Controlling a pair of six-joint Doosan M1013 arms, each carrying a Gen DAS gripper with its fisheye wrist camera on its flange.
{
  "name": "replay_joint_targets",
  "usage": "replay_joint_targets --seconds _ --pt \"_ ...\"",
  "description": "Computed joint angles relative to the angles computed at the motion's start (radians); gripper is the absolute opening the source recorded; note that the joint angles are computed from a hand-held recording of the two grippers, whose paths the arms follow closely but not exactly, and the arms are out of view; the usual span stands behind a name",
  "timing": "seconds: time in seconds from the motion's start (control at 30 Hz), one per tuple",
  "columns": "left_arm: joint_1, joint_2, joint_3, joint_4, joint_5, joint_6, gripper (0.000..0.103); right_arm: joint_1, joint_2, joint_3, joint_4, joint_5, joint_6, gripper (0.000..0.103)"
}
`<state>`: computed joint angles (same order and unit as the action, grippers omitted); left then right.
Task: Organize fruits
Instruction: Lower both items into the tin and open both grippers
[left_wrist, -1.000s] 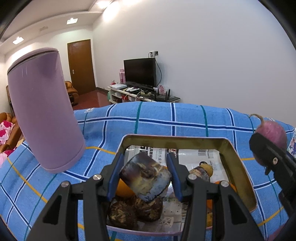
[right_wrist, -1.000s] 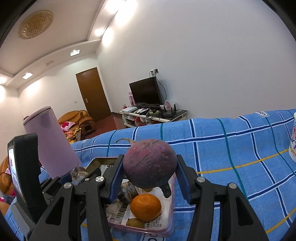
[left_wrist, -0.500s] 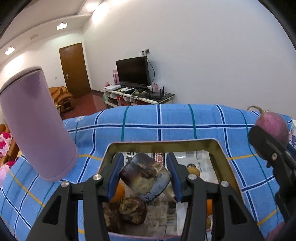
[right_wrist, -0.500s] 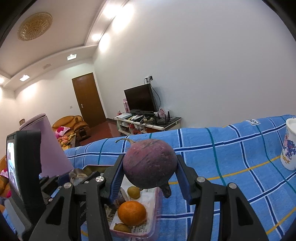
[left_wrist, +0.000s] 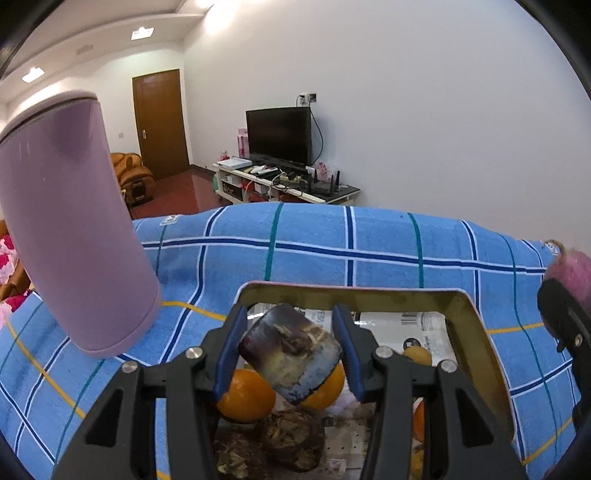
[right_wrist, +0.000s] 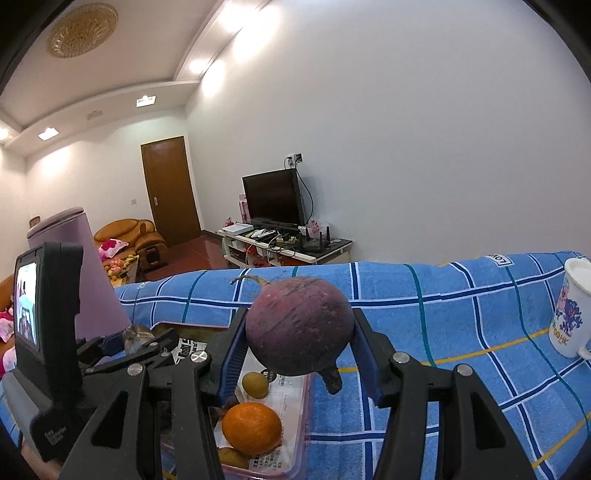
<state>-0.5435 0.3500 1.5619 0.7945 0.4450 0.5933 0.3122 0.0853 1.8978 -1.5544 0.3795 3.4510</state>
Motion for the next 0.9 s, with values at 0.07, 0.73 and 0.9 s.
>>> replay_joint_targets --seconds 0.07,0.73,0.9 --pt "0.004 0.002 -0.003 -0.003 0.004 -0.004 0.050 0.000 0.002 -0.004 0.027 0.000 -0.020 0.055" --pt "0.007 0.031 -0.035 -0.126 0.038 0.167 0.050 -0.030 0.113 -0.154 0.769 0.008 -0.726 0.055" --pt "0.003 0.031 -0.032 -0.086 0.040 0.146 0.050 -0.036 0.125 -0.162 0.820 0.020 -0.774 0.055"
